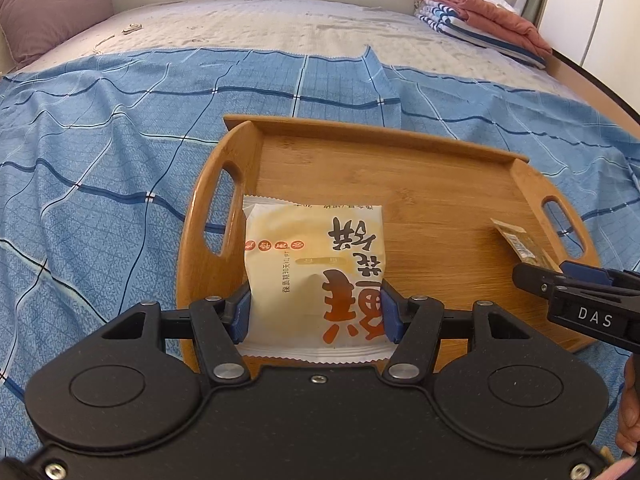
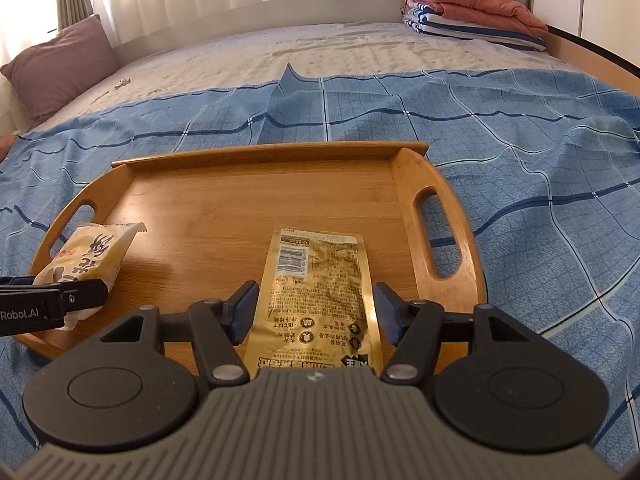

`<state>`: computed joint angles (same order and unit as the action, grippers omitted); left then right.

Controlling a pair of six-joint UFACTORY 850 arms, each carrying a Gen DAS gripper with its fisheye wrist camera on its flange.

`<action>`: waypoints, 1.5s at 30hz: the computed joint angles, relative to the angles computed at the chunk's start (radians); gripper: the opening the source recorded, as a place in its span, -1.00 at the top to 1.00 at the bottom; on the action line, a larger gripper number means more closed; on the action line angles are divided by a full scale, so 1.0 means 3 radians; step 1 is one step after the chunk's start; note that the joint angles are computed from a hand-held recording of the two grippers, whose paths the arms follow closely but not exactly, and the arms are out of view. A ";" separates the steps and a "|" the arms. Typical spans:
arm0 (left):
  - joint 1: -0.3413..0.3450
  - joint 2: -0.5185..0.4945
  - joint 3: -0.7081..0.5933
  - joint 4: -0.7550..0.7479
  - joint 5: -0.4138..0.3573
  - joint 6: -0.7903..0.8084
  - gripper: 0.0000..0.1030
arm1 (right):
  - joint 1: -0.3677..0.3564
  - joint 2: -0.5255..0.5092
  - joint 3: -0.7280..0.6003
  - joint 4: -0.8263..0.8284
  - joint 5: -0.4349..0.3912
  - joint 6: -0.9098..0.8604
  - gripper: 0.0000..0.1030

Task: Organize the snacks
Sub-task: 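Carry both held snacks over the wooden tray and lower them, then open both tools to release the snacks onto the tray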

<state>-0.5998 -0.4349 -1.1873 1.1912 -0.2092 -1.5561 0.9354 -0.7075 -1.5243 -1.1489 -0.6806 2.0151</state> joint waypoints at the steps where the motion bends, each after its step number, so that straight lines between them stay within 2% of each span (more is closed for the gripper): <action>1: -0.0001 -0.0013 -0.0007 0.0019 -0.0003 -0.0017 -0.13 | -0.0004 -0.0009 -0.0008 0.0011 0.0003 -0.0013 -0.26; 12: -0.0068 -0.0064 0.0007 0.0752 -0.0111 -0.0640 -0.15 | 0.0000 -0.0067 -0.0033 -0.0008 -0.0023 -0.0033 -0.27; 20: -0.0084 -0.0085 -0.0002 0.0805 -0.0148 -0.0661 -0.18 | 0.0006 -0.0069 -0.0033 -0.0005 -0.0040 -0.0071 -0.31; 23: -0.0089 -0.0092 -0.0011 0.0760 -0.0167 -0.0617 -0.31 | 0.0006 -0.0070 -0.0034 -0.0026 -0.0028 -0.0057 -0.37; 24: -0.0090 -0.0089 -0.0010 0.0755 -0.0163 -0.0615 -0.42 | 0.0006 -0.0064 -0.0024 -0.0049 -0.0017 -0.0018 -0.49; 25: -0.0089 -0.0084 -0.0005 0.0771 -0.0154 -0.0633 -0.49 | 0.0004 -0.0052 -0.0004 -0.0087 0.0011 0.0034 -0.53; 26: -0.0084 -0.0073 0.0007 0.0829 -0.0133 -0.0686 -0.62 | 0.0002 -0.0040 0.0015 -0.0115 0.0035 0.0081 -0.54; 30: -0.0101 -0.0001 0.0080 0.1202 -0.0137 -0.1014 -0.84 | 0.0013 -0.0010 0.0053 -0.0191 0.0058 0.0221 -0.64; 39: -0.0180 0.0222 0.0290 0.1572 -0.0224 -0.1224 -0.93 | 0.0114 0.0116 0.0134 -0.0350 -0.0021 0.0361 -0.87; 45: -0.0204 0.0511 0.0578 0.2041 -0.0190 -0.1683 -0.95 | 0.0242 0.0283 0.0291 -0.0541 -0.0144 0.0510 -1.00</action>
